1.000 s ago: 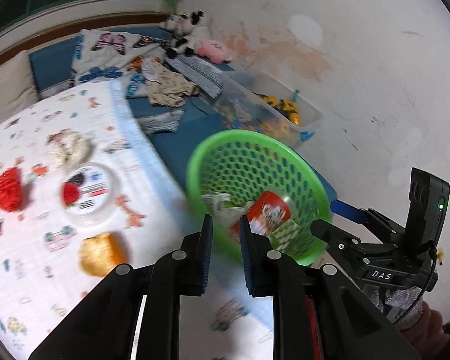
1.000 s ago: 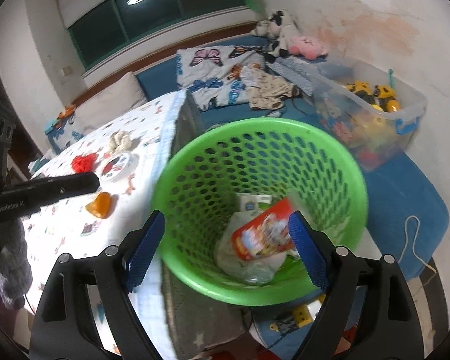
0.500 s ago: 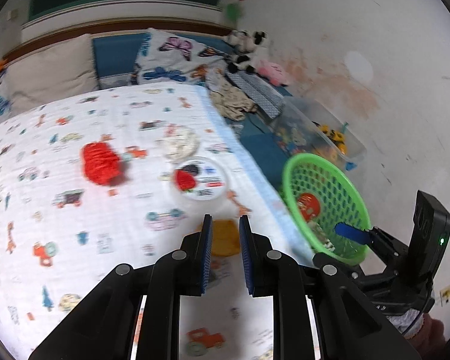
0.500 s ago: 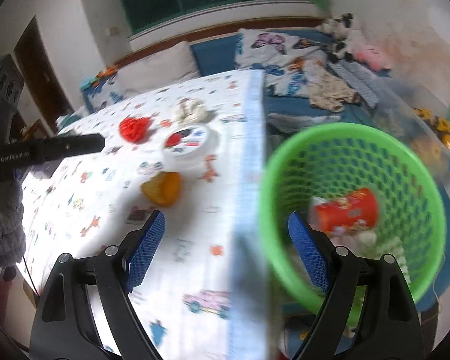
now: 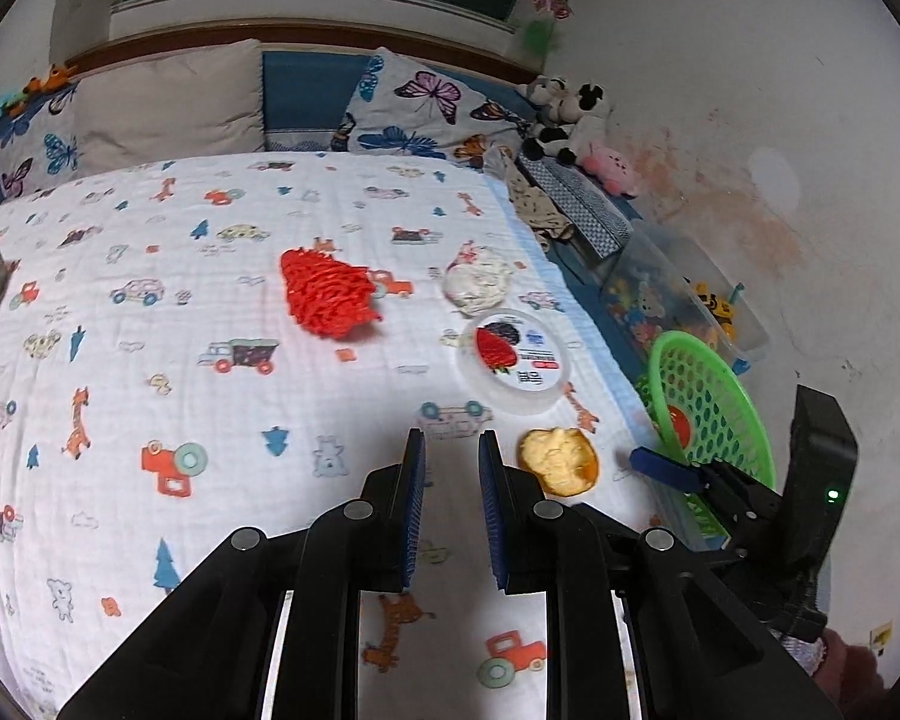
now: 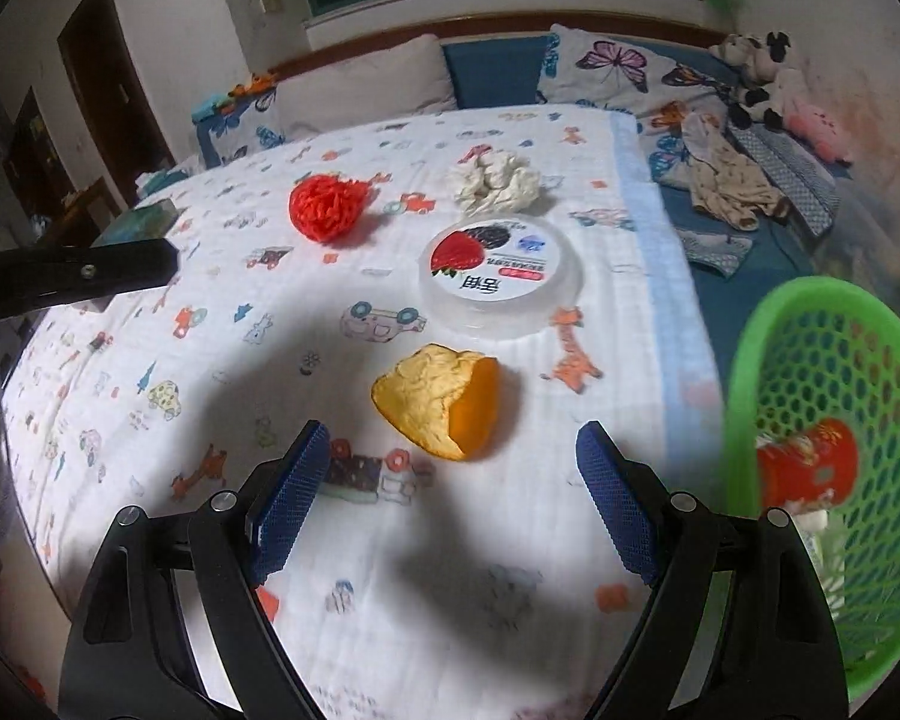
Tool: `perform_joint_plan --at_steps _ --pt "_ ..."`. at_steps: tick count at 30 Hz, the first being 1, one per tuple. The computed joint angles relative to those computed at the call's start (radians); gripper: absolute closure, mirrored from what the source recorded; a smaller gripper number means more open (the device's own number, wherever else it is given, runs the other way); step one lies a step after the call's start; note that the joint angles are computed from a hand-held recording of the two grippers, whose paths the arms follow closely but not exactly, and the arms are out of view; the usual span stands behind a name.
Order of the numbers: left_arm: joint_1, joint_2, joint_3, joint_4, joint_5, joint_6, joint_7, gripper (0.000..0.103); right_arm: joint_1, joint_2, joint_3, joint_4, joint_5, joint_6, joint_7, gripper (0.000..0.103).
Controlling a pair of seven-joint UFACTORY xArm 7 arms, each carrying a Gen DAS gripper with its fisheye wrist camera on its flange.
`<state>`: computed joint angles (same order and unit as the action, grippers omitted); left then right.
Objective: Collect trash
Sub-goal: 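Grasp the orange peel with the right gripper while the left gripper approaches the red mesh net, then drop the orange peel into the basket with the right gripper while the left gripper grasps the red net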
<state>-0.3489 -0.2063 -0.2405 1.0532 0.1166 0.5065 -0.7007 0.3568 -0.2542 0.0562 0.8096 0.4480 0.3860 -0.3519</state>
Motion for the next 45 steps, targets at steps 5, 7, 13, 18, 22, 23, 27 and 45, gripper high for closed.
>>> perform_joint_plan --at_steps 5,7,13,18,22,23,27,45 --pt "0.001 0.001 0.012 -0.018 -0.024 -0.011 0.015 0.086 -0.022 0.057 0.036 0.026 -0.082 -0.021 0.062 0.026" --pt "0.003 0.006 0.013 -0.019 -0.026 -0.013 0.017 0.086 -0.035 0.076 0.050 0.035 -0.125 -0.024 0.101 0.027" --pt "0.014 0.036 0.023 -0.010 -0.030 -0.016 0.010 0.086 -0.026 0.085 0.043 0.034 -0.125 -0.039 0.103 0.044" --pt "0.026 0.075 0.031 0.025 -0.011 -0.001 -0.014 0.086 -0.011 0.072 0.029 0.031 -0.081 -0.034 0.057 0.054" --pt "0.033 0.124 0.038 0.088 0.026 0.027 -0.043 0.056 -0.005 0.057 0.017 0.027 -0.039 -0.019 0.022 0.056" --pt "0.038 0.134 0.036 0.103 0.069 0.032 -0.085 0.036 -0.004 0.050 0.011 0.024 -0.027 -0.014 0.011 0.056" --pt "0.038 0.187 0.045 0.174 0.176 0.044 -0.144 0.036 -0.002 0.024 -0.009 0.015 0.021 0.004 -0.031 0.057" --pt "-0.021 0.449 0.145 0.463 0.207 0.179 -0.117 0.036 -0.041 -0.047 -0.068 -0.022 0.093 0.026 -0.103 0.057"
